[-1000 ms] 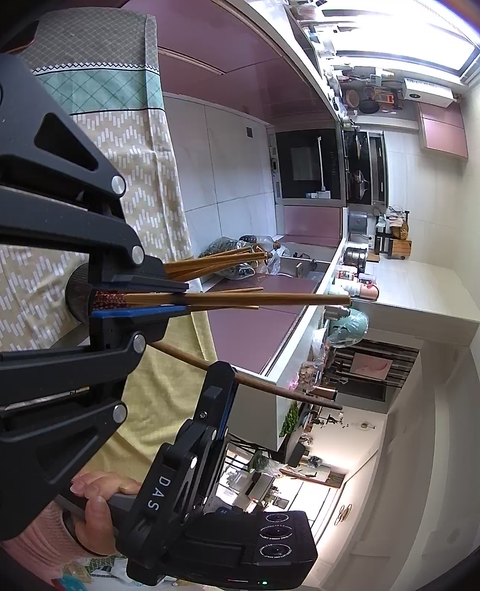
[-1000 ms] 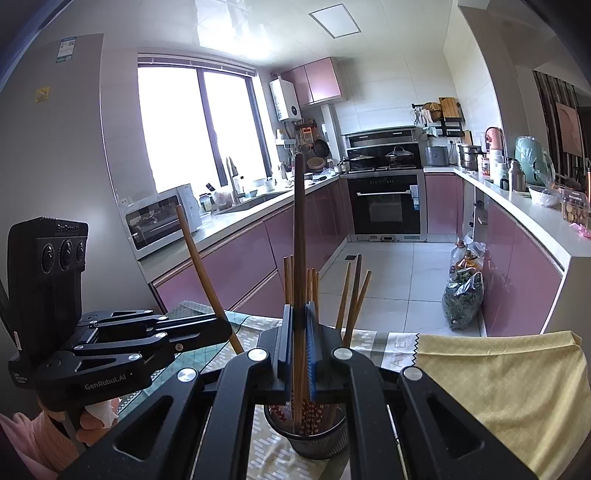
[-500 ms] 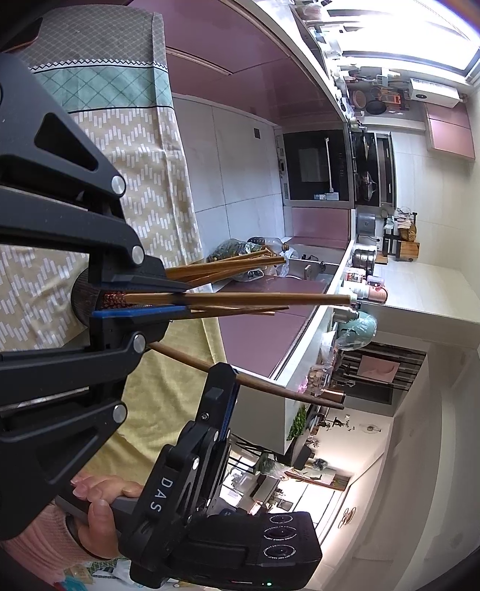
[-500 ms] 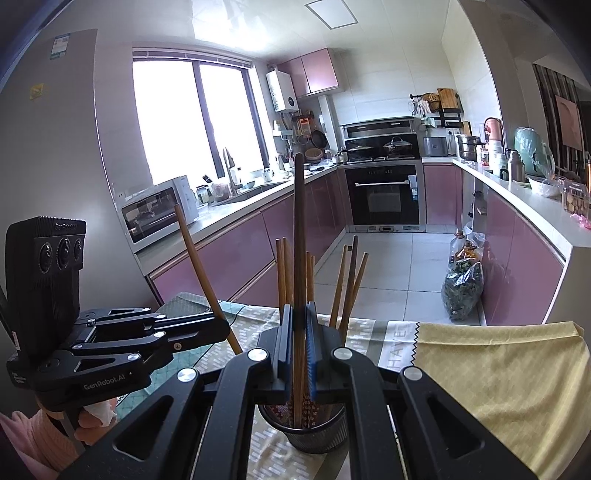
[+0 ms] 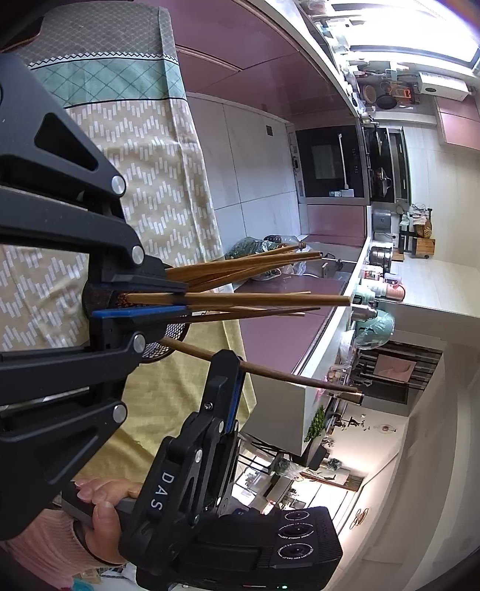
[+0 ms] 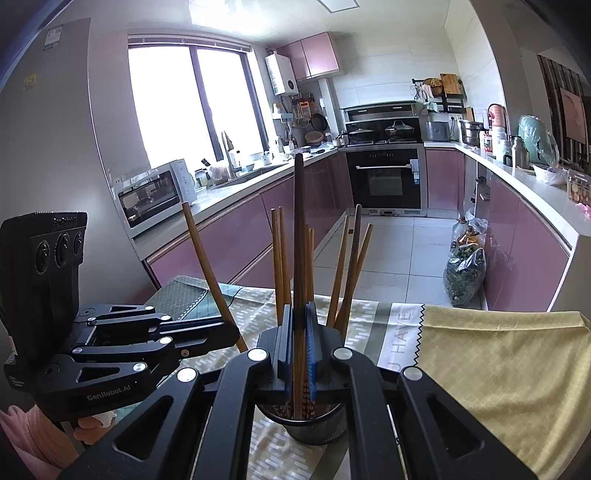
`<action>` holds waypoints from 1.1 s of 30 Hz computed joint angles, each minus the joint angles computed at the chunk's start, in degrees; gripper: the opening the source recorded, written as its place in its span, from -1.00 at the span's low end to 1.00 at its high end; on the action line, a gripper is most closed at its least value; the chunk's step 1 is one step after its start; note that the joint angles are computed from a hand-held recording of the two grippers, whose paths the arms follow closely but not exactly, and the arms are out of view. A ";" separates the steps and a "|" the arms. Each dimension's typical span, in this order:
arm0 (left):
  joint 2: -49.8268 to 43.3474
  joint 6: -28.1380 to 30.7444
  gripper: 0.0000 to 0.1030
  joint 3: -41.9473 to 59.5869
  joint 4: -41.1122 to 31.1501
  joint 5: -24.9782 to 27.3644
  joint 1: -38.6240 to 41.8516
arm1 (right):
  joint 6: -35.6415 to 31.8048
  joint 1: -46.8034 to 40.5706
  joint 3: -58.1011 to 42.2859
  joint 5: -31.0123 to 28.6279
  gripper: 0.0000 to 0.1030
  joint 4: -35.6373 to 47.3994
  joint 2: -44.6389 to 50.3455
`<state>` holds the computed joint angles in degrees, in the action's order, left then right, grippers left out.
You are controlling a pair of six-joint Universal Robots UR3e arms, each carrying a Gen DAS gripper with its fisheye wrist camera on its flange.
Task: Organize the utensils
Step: 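Open both grippers in the mesh cup and withdraw them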
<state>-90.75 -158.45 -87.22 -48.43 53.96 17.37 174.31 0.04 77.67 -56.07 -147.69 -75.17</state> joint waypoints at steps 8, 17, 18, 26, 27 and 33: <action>-5.29 -0.77 -0.85 3.36 -0.56 2.92 -1.93 | 0.35 0.91 -2.72 -0.85 -0.89 2.08 3.44; -9.34 -2.65 -0.85 5.18 1.38 4.48 -2.96 | 1.25 1.56 -4.93 -1.61 -0.88 2.75 5.72; -9.52 -2.89 -0.85 5.15 1.62 4.59 -2.95 | 1.30 1.57 -4.83 -1.60 -0.86 2.71 5.77; -7.15 -2.71 -0.65 -0.50 5.43 3.47 -1.34 | 1.78 1.09 -1.20 -0.42 -0.85 1.25 4.06; -6.50 -2.63 -0.62 -1.55 6.08 3.20 -1.00 | 1.77 1.06 -0.33 -0.28 -0.85 0.76 3.59; -1.70 -3.08 -0.30 -8.99 11.88 2.86 0.74 | 1.90 -0.21 6.66 2.21 -0.48 -2.87 -0.50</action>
